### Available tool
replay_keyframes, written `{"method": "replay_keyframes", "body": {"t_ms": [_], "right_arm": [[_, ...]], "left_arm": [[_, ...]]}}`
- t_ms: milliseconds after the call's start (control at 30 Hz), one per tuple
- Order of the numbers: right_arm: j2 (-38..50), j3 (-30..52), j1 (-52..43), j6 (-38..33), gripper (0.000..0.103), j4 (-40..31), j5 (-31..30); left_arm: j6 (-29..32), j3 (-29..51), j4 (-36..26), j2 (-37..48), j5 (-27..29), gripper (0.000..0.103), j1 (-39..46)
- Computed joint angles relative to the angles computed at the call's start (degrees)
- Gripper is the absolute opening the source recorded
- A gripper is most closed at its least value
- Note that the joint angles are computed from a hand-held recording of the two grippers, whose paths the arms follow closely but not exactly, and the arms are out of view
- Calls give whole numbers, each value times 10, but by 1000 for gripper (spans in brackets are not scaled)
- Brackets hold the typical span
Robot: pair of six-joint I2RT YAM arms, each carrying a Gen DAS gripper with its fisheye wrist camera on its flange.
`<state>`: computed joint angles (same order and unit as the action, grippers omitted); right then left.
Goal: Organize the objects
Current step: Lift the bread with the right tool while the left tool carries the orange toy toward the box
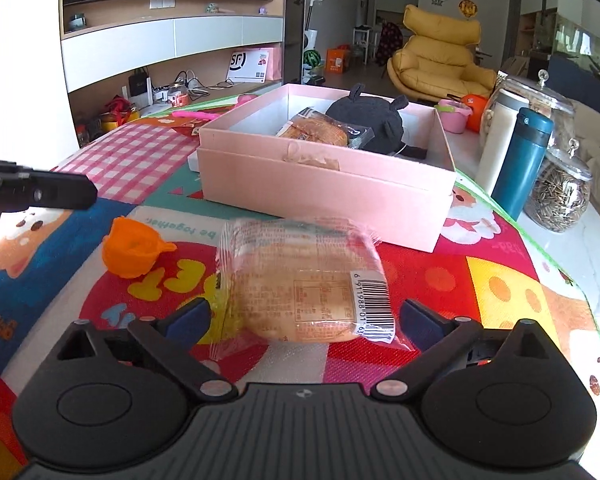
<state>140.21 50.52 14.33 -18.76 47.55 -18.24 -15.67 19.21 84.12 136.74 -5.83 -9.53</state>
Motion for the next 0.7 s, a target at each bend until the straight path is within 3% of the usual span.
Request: {"method": "replay_keyframes", "body": {"t_ms": [133, 233, 400, 700], "right_arm": [[2, -14, 1, -5, 103, 33, 0], [1, -17, -1, -5, 103, 37, -5], [-3, -4, 5, -5, 103, 18, -1], [4, 33, -1, 8, 103, -39, -11]], "left_arm": [[-44, 17, -34, 5, 49, 16, 45], [-45, 30, -41, 17, 85, 16, 54], [-47, 66, -84, 30, 91, 16, 41], [-79, 33, 34, 57, 182, 16, 83]]}}
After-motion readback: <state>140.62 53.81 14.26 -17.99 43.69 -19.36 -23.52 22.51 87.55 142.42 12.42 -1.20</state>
